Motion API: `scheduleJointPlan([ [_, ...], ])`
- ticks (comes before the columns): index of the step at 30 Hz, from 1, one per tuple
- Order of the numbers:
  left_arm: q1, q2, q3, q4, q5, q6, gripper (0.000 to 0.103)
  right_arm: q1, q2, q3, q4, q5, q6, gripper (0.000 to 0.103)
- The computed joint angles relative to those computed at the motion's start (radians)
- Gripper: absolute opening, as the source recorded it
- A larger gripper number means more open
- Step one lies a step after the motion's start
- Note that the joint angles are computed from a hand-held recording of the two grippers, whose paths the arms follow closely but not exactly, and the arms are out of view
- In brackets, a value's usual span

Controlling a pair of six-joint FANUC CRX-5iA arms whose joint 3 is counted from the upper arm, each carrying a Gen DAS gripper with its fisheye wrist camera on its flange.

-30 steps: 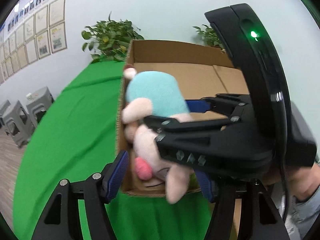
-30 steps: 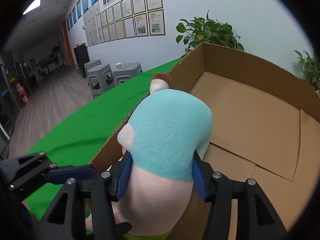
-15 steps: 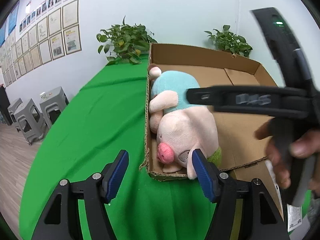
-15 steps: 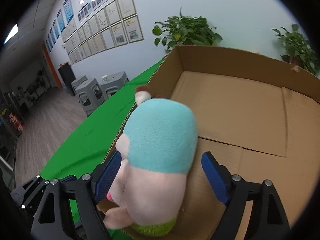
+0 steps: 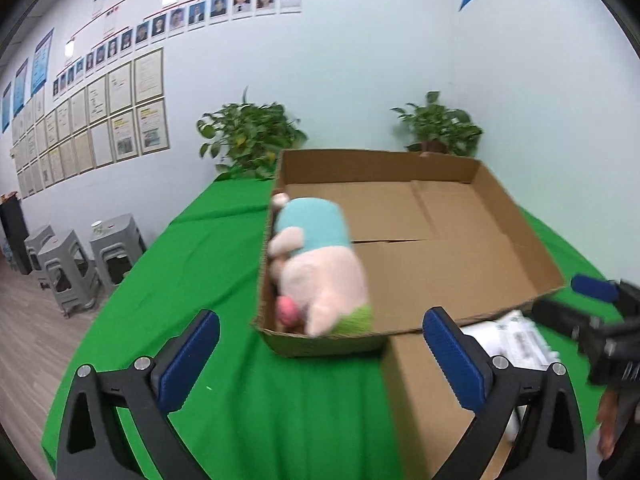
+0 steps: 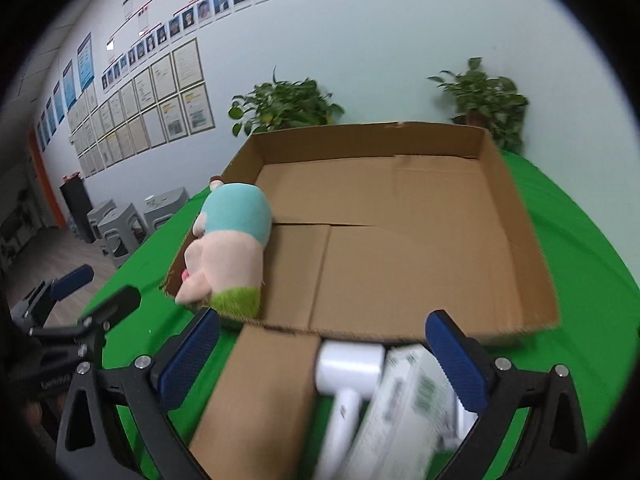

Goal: Organize objects
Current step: 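Carry the plush pig into the cardboard tray and release both grippers, then move both grippers toward the long brown cardboard box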

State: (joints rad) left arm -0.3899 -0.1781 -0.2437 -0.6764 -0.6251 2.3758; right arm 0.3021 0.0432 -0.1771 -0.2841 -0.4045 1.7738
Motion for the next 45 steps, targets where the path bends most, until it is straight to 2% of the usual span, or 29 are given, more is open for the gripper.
scheduleJointPlan([
  [3, -0.053, -0.031, -0.005, 0.001, -0.020, 0.027, 0.103, 0.021, -0.064, -0.104, 0.106, 0.050, -0.113, 0.102],
  [5, -0.080, -0.043, -0.011, 0.003, -0.026, 0.034, 0.103, 0.024, -0.090, -0.142, 0.131, 0.048, -0.149, 0.102],
  [7, -0.099, -0.059, -0.023, 0.023, -0.025, 0.010, 0.103, 0.029, -0.101, -0.165, 0.145, 0.053, -0.167, 0.102],
  [10, -0.109, -0.056, -0.022, 0.071, -0.044, -0.032, 0.103, 0.043, -0.120, -0.217, 0.232, 0.100, -0.256, 0.102],
  [15, -0.163, -0.076, -0.027, 0.030, -0.071, 0.027, 0.103, 0.053, -0.144, -0.282, 0.321, 0.150, -0.335, 0.102],
  [18, -0.166, -0.090, -0.048, 0.043, -0.047, 0.040, 0.103, 0.055, -0.146, -0.288, 0.320, 0.146, -0.323, 0.102],
  [20, -0.169, -0.091, -0.058, 0.041, -0.041, 0.053, 0.102, 0.060, -0.154, -0.319, 0.387, 0.169, -0.380, 0.102],
  [23, -0.125, -0.105, -0.102, 0.136, 0.023, -0.008, 0.102, 0.058, -0.152, -0.306, 0.345, 0.151, -0.333, 0.102],
  [25, -0.102, -0.102, -0.119, 0.186, 0.049, -0.041, 0.102, 0.060, -0.148, -0.312, 0.358, 0.154, -0.338, 0.102],
  [27, -0.061, -0.105, -0.148, 0.292, 0.077, -0.123, 0.102, 0.058, -0.143, -0.297, 0.317, 0.137, -0.299, 0.102],
  [30, 0.018, -0.133, -0.236, 0.521, 0.164, -0.299, 0.102, 0.050, -0.139, -0.284, 0.253, 0.136, -0.253, 0.102],
  [32, 0.038, -0.135, -0.264, 0.602, 0.194, -0.366, 0.102, 0.038, -0.131, -0.252, 0.154, 0.106, -0.159, 0.102],
  [33, 0.042, -0.138, -0.277, 0.632, 0.207, -0.396, 0.102, 0.034, -0.128, -0.243, 0.131, 0.094, -0.135, 0.102],
  [37, 0.039, -0.130, -0.276, 0.642, 0.208, -0.416, 0.102, 0.021, -0.132, -0.216, 0.030, 0.063, -0.018, 0.102],
  [40, 0.060, -0.135, -0.325, 0.778, 0.250, -0.535, 0.102, -0.003, -0.134, -0.184, -0.086, 0.007, 0.115, 0.102],
  [42, 0.076, -0.138, -0.376, 0.921, 0.275, -0.669, 0.102, -0.033, -0.136, -0.155, -0.200, -0.061, 0.252, 0.102],
  [45, 0.088, -0.140, -0.445, 1.107, 0.296, -0.845, 0.102, -0.098, -0.135, -0.112, -0.399, -0.216, 0.507, 0.102],
])
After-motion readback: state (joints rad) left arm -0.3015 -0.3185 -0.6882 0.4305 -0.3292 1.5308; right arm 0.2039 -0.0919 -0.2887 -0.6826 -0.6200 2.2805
